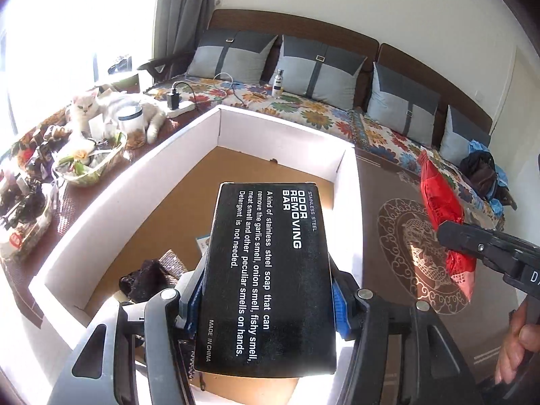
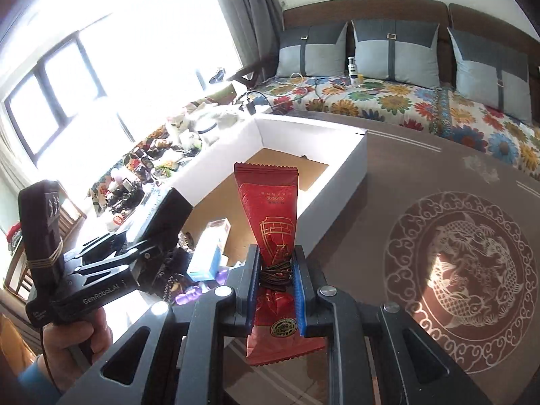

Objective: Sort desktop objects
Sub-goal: 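Lower the black box and red tube into the box and open both tools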

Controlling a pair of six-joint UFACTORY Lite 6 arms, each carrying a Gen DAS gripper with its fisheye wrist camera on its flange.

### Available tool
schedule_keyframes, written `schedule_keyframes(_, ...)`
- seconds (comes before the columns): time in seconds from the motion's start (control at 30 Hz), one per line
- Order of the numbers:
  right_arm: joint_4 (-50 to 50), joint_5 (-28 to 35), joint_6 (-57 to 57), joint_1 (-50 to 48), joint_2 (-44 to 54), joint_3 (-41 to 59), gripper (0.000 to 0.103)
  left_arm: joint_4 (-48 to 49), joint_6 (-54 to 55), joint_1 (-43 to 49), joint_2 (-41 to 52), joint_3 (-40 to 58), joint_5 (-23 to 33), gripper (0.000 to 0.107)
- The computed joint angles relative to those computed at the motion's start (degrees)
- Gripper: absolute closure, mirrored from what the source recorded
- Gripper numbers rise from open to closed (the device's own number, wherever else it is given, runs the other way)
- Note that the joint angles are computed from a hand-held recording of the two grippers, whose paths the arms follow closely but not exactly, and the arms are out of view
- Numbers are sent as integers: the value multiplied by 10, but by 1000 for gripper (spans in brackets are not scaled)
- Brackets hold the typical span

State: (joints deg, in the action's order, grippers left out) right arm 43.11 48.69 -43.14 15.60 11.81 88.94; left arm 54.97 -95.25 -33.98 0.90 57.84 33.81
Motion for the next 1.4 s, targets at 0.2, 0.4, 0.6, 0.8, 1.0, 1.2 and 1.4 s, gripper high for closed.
schedule_keyframes(0.2,-109,-67,144,184,149,134,84,-65,62,80,12,-79,-64,49)
schedule_keyframes(0.4,-184,-59,238,216,260,192,72,-66,37,75,12,-110,-65,39)
schedule_keyframes(0.6,-141,-112,194,188,153,81,30,-1,-18,17,-27,-100,27,25)
schedule_keyframes(0.8,-182,-80,225,173,79,49,24,20,-47,-24,-59,-86,54,21)
schedule_keyframes(1.0,-252,-62,255,163,13,1,17,-4,-35,-63,-64,-43,133,7)
schedule_keyframes(1.2,-288,-15,273,139,-20,-9,17,-59,9,-86,-38,41,252,7)
schedule_keyframes(1.4,-311,17,293,128,-41,-6,13,-35,-11,-148,-5,102,383,7)
